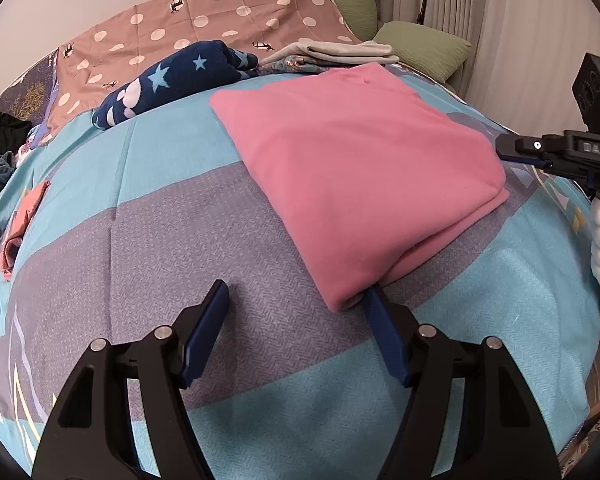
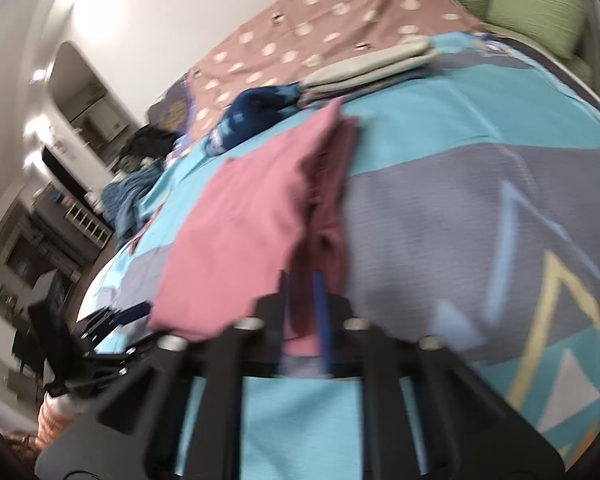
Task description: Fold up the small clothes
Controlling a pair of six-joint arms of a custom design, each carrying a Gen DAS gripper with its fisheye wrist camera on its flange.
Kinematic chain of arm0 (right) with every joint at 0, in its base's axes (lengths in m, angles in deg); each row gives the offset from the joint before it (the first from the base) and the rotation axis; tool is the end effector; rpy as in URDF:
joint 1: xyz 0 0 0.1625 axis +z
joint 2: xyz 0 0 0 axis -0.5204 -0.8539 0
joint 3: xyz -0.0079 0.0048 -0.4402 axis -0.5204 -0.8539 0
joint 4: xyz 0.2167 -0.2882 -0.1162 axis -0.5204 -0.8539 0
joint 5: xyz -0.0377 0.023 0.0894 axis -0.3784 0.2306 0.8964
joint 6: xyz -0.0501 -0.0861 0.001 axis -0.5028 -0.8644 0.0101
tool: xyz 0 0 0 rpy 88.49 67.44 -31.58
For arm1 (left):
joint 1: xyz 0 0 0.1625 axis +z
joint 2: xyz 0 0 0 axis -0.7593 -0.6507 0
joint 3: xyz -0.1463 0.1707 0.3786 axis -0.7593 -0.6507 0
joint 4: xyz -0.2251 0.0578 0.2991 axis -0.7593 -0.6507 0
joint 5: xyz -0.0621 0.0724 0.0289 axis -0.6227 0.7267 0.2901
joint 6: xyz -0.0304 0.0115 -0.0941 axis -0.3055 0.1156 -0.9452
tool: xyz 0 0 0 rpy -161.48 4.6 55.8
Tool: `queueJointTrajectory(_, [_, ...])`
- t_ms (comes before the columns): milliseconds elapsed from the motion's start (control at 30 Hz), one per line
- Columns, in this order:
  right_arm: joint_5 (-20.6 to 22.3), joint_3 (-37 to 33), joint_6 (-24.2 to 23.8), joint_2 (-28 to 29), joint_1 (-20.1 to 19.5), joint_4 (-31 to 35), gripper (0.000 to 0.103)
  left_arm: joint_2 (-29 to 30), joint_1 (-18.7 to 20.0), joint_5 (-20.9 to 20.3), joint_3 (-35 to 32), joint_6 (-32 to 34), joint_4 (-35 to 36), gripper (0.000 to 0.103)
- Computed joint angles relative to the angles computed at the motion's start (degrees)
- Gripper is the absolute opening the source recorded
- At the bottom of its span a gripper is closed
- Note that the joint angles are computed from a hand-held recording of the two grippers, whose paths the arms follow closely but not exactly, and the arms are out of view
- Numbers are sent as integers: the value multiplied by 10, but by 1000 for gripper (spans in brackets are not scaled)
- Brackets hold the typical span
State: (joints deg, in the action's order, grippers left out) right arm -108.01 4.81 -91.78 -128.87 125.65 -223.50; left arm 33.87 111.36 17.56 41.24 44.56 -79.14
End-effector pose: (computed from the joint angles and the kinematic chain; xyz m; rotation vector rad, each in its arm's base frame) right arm 0.1611 -0.7477 0.2515 0.0398 -2.5899 1.2353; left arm -0.2476 -0.8431 0.1968 1.2061 2.3417 -0.4666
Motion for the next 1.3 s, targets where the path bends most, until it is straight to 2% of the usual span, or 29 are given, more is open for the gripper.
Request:
queueJointTrajectory(33, [2, -7, -5, 5, 2, 9, 39, 1, 0, -1, -2, -1, 1, 70])
queueJointTrajectory(100, [-10, -24, -19, 15, 6, 41, 43, 1, 1, -2, -4, -3, 3, 70])
queueJointTrajectory(133, [-22, -40, -21, 26, 8, 57, 28, 2, 1, -2, -5, -4, 4, 70])
queueJointTrajectory(167, [-32, -48, -22, 32, 9, 64, 4, 3, 1, -1, -6, -5, 5, 70])
queueJointTrajectory(233, [-40, -46, -24, 34, 13, 42, 4, 3, 0, 4, -5, -5, 4, 70])
queueJointTrajectory(333, [-51, -20, -53, 18, 25, -22, 3, 2, -1, 8, 1, 1, -3, 70])
queueJointTrajectory(433, [-71, -33, -44, 14, 21, 31, 4, 3, -1, 7, -2, 0, 0, 70])
queueJointTrajectory(500, [-94, -44, -15, 20, 15, 80, 13, -1, 0, 3, 1, -1, 2, 70])
queueJointTrajectory(533, [-93, -40, -6, 19, 12, 81, 20, -5, 0, -5, 3, -2, 8, 69])
queueJointTrajectory(567, [-85, -28, 2, 14, 9, 63, 24, -9, 1, -12, 5, -4, 14, 67])
queueJointTrajectory(633, [-75, -12, -2, 6, 10, 33, 24, -19, 4, -46, 0, -14, 42, 52])
queueJointTrajectory(700, [-68, -11, -33, 5, 17, 2, 24, -23, 8, -103, -23, -31, 77, 33])
queueJointTrajectory(767, [-50, -22, -56, 9, 21, 1, 24, -19, 8, -144, -45, -33, 85, 30])
queueJointTrajectory(833, [-26, -49, -74, 21, 25, 19, 23, -4, 4, -163, -68, -23, 79, 30])
queueJointTrajectory(900, [-18, -81, -88, 40, 26, 40, 22, 25, 3, -161, -108, -17, 100, 30])
queueJointTrajectory(933, [-24, -91, -88, 47, 26, 52, 22, 53, 3, -145, -152, -23, 140, 30])
queueJointTrajectory(967, [-45, -110, -80, 58, 26, 79, 22, 73, 1, -106, -173, -32, 161, 30])
queueJointTrajectory(1000, [-91, -133, -61, 74, 25, 114, 20, 82, 4, -89, -171, -31, 158, 30])
queueJointTrajectory(1033, [-112, -138, -54, 82, 21, 124, 8, 73, 6, -97, -145, -22, 132, 31])
queueJointTrajectory(1100, [-98, -114, -61, 74, 15, 94, 8, 64, 6, -105, -131, -22, 124, 33])
queueJointTrajectory(1200, [-117, -116, -69, 71, 22, 107, 8, 75, 8, -116, -162, -33, 158, 35])
queueJointTrajectory(1300, [-120, -121, -74, 71, 28, 106, 9, 75, 2, -103, -162, -26, 162, 36])
